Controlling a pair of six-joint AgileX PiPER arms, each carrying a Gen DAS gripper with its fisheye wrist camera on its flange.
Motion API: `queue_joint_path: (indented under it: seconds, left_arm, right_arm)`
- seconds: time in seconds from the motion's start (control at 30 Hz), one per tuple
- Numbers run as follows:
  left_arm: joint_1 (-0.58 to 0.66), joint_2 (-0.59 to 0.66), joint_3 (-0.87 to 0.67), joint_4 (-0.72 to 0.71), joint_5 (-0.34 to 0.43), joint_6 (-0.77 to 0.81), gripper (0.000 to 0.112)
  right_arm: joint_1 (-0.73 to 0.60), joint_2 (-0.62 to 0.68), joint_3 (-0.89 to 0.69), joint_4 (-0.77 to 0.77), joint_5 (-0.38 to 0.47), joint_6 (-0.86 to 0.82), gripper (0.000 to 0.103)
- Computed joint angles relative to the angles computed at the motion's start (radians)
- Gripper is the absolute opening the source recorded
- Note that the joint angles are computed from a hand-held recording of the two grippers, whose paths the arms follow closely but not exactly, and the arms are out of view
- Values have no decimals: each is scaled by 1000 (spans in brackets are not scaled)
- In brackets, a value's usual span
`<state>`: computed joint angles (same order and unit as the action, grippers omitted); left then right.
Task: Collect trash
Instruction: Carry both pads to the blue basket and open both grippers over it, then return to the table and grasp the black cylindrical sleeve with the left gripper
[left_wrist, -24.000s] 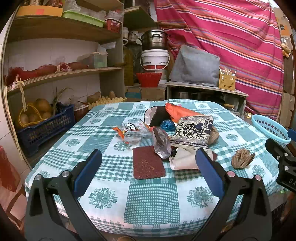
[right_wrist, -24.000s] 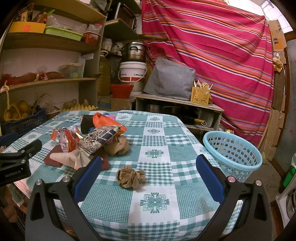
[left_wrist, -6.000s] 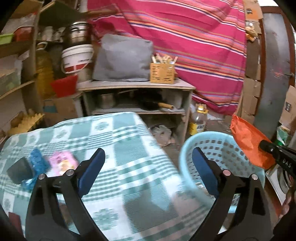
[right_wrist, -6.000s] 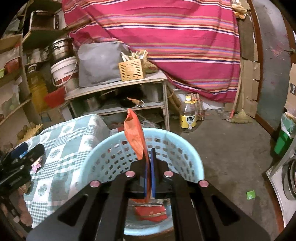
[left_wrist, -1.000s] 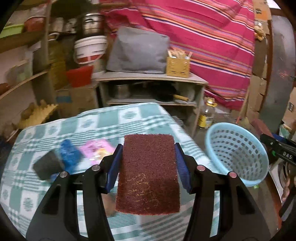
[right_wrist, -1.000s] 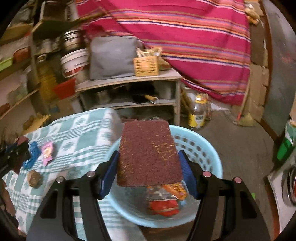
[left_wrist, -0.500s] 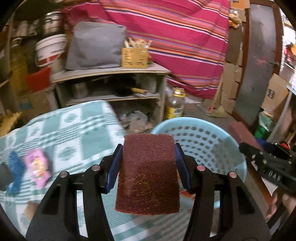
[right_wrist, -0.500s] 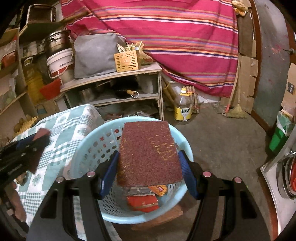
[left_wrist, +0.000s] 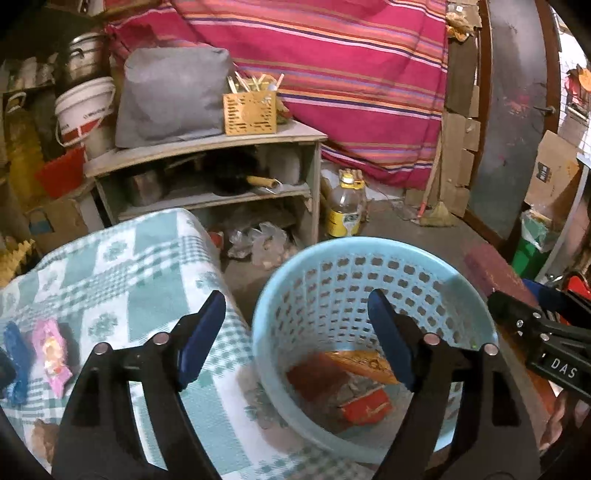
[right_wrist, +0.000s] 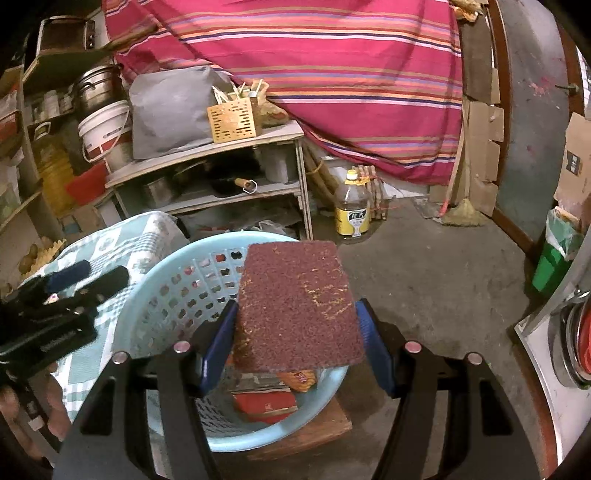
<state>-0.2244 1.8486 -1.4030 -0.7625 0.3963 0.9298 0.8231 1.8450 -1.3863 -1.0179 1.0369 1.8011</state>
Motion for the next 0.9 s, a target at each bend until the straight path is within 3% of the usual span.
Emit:
queue_joint_path:
  seconds: [0.13,0.27,0.4,0.6,0.73,0.9]
  left_arm:
    - [30,-20,11,38,-34,-37,82]
    - [91,-33,2,26,-9,-39,84]
    - [154,-42,-5,21,8,-34,86]
    - [248,-49,-18,16,39,-10,89]
    - [322,-59,-18,-4,47,38,91]
    - [447,-52,-24,-54,58,131,97]
  right_arm:
    - [-11,4,1,-10,-25,-1,64]
    - [-19,48,-57,-10,-42,-26,64]
    - [-17,103,-141,6,-22,-55,77]
    - [9,148,-243,30,24,-98,79]
    - [39,200,-355,44,64,-143,82]
    - [89,366,-667,95,138,-304,85]
